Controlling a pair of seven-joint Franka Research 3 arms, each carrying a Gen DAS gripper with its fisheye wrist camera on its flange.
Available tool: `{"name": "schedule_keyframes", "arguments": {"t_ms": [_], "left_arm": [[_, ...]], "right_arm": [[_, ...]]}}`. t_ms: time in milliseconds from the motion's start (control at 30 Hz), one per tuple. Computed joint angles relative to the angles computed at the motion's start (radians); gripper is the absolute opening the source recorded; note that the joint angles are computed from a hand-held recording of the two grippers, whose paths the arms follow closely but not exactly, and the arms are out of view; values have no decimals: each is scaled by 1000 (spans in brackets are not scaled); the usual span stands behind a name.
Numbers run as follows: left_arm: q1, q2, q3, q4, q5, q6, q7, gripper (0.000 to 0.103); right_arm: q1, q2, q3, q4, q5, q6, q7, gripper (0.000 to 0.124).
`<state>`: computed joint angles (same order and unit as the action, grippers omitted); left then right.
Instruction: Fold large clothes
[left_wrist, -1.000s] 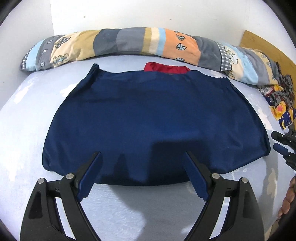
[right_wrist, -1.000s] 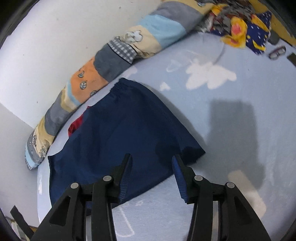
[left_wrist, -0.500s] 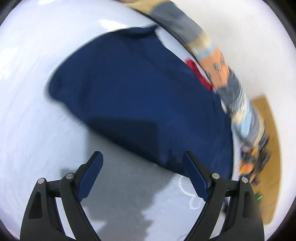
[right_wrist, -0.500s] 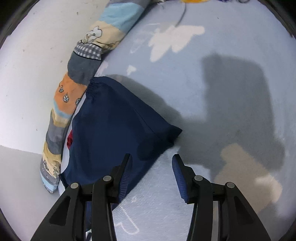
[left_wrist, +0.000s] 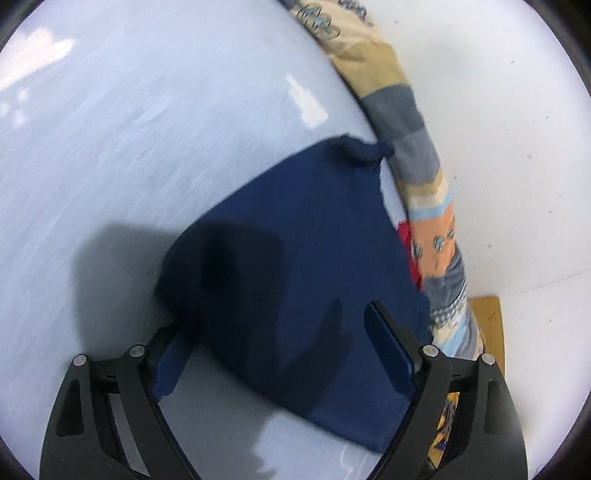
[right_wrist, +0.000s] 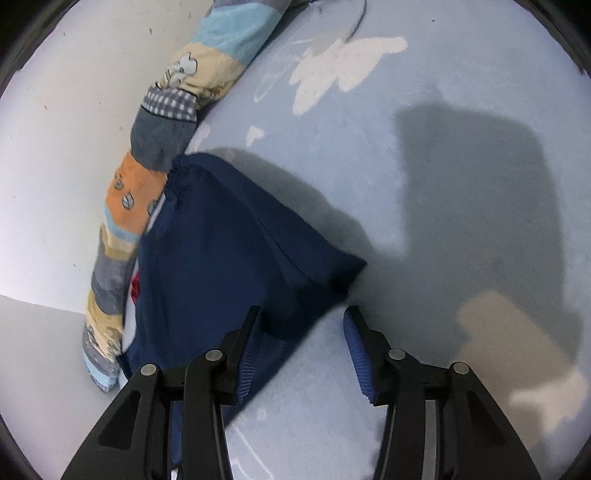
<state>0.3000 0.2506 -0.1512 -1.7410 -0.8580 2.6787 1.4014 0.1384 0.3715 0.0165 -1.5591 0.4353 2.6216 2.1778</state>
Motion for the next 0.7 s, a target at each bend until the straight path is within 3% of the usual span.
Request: {"name": "schedule_keyframes", "arguments": {"t_ms": [33, 100, 200, 233, 267, 300, 400, 467, 533, 600, 700], "left_arm": [[7, 15, -13, 15, -41, 22, 38, 94], [22, 37, -35, 39, -114, 49, 94, 103], [4, 50, -33, 54, -89, 101, 71, 100], [-3, 48, -29, 49, -64, 124, 51, 66], [-25, 43, 3, 42, 31, 113, -25, 32], [-31, 57, 22, 64, 112, 71, -75, 8], [-44, 58, 31, 67, 250, 82, -126, 8], [-71, 46, 52, 62, 390, 103, -171, 7], [-59, 26, 39, 48, 432, 110, -178, 6], [-31, -7, 17, 16, 414, 97, -145, 6], [-36, -54, 30, -24, 445, 69, -143, 6]], "right_arm": [[-13, 5, 18, -8, 39, 40, -31, 48], [-85, 38, 117, -6, 237, 135, -199, 48], [-151, 75, 221, 6, 483, 252, -409, 42], [-145, 81, 216, 19, 497, 245, -426, 37], [-141, 88, 210, 34, 507, 233, -443, 24], [-143, 91, 213, 45, 530, 220, -463, 16], [-74, 76, 128, 59, 412, 189, -402, 11], [-4, 65, 43, 73, 240, 163, -311, 10], [63, 43, -32, 73, 49, 142, -231, 8], [83, 12, -50, 48, -47, 141, -200, 7], [79, -44, -42, -11, -103, 157, -196, 7]]}}
